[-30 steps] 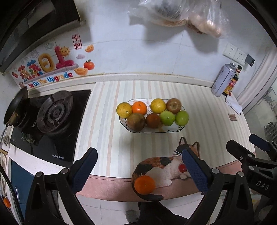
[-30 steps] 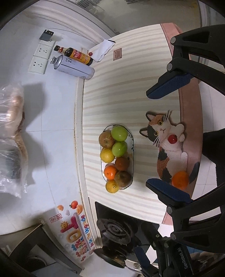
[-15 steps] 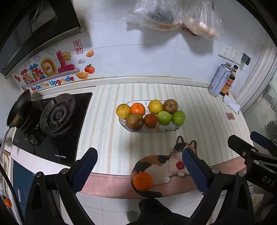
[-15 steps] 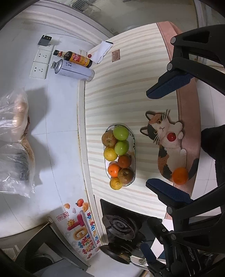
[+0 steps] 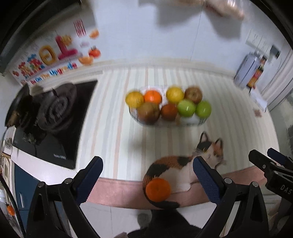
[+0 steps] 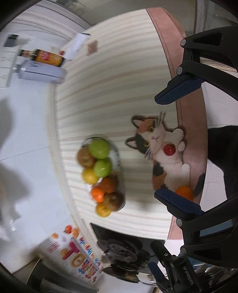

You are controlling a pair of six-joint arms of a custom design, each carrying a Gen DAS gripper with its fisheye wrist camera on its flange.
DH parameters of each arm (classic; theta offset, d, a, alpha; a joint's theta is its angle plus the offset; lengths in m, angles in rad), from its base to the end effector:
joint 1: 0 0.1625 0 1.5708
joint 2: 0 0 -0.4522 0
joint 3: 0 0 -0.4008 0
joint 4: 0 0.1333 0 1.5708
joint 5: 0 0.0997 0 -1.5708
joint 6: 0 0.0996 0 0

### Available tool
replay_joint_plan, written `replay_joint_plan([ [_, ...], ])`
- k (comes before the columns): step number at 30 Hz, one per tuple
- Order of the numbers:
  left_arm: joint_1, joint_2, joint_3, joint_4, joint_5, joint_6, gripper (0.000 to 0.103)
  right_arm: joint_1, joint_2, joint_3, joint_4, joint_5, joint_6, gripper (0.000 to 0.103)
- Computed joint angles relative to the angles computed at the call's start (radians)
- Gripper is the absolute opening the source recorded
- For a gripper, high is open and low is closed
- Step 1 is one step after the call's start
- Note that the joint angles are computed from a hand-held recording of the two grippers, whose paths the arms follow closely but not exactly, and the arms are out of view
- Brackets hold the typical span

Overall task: Organize fruits
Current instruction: 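Lift both tools back toward the fruit on the cat mat, then grasp the orange with the left tool while the right tool grasps the red cherry tomato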

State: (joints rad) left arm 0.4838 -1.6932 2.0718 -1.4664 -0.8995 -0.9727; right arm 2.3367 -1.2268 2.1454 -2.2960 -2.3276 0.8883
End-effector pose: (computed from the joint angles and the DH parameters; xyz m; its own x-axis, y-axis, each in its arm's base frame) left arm -0.2361 -0.3446 0.3478 -0.7090 0.1255 -0.6940 0.3518 0.9158 -0.1937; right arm 0.3793 -0.3007 0.1794 -0.8007 0.1710 0.5741 -0.0934 0.9110 -0.4016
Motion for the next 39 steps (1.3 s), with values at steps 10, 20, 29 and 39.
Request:
replay_joint_plan([
  [10,0.222,0.086,0.078,-0.121,-0.242,0.110,0.101,-0.168,0.065,0.144,-0.217,0.118,-0.072,0.084],
  [20,0.288,0.129,0.141,-0.211,-0.353,0.188,0.098,-0.237,0.120,0.180,-0.323,0.175,-0.124,0.069],
  [29,0.272,0.165,0.146,-0.202,-0.316,0.216,0.065,-0.254,0.171,0.167,-0.378,0.205,-0.187,0.061],
  [39,0.331,0.166,0.123,-0.212,-0.329,0.253,0.062,-0.256,0.238,0.149,-0.414,0.209,-0.265,0.034],
])
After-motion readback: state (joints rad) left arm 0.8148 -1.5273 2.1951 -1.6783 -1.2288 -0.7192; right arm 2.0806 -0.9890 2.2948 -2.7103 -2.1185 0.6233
